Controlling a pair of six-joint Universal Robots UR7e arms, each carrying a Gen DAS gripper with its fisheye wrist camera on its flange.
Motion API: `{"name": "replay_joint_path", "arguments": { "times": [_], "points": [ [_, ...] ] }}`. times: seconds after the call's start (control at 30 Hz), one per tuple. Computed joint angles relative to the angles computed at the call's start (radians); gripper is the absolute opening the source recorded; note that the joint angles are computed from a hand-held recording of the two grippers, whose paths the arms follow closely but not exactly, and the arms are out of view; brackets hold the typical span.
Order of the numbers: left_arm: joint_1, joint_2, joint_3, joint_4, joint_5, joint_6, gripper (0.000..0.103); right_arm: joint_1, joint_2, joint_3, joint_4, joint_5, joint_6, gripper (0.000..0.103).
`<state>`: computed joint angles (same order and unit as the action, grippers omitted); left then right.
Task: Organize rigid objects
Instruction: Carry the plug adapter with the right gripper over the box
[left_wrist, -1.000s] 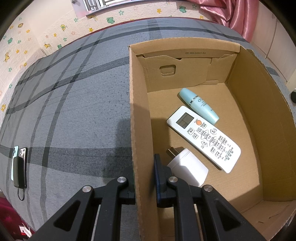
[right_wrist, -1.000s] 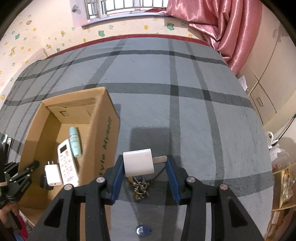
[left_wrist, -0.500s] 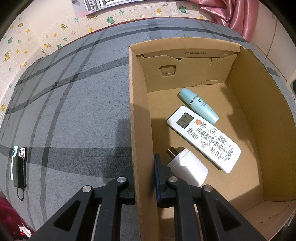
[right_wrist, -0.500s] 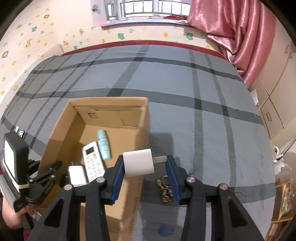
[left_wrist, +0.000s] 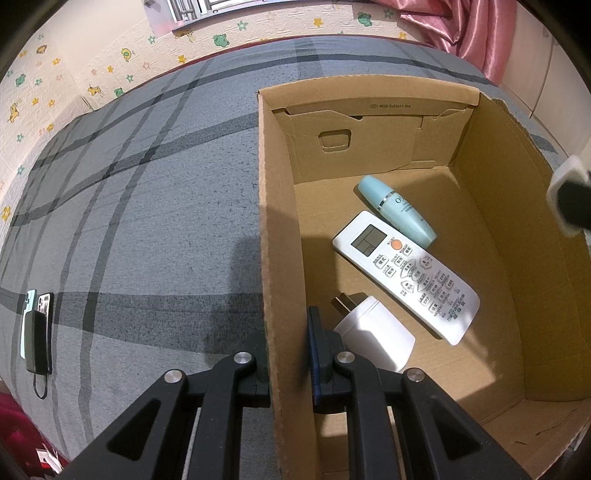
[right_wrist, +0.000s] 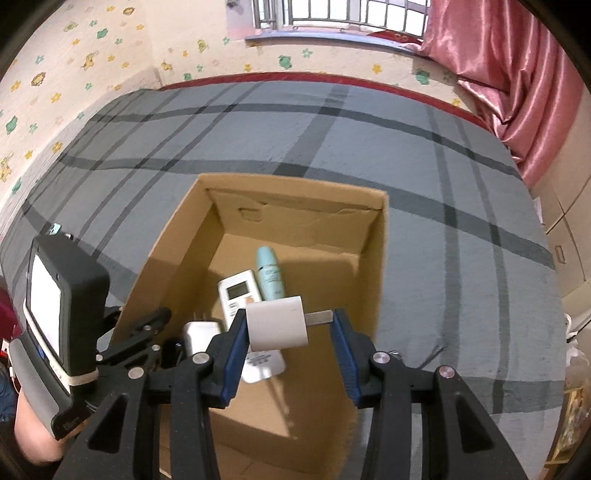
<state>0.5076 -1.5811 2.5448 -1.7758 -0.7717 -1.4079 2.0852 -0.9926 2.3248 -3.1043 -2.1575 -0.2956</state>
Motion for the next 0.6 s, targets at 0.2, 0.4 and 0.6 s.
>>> {"name": "replay_joint_path", "arguments": {
  "times": [0.2, 0.4, 0.6],
  "points": [
    [0.001, -0.002, 0.001, -0.003, 0.001, 0.001, 0.014, 0.001, 0.049, -0.002, 0.003, -0.002, 0.014, 0.047],
    [0.002, -0.005, 0.002, -0.005, 0.001, 0.003, 0.014, -0.012, 0.093, -0.005, 0.015, -0.01, 0.037, 0.047],
    [0.003, -0.007, 0.004, -0.006, 0.002, 0.004, 0.014, -0.031, 0.13, -0.017, 0.046, -0.026, 0.069, 0.047]
  ]
}}
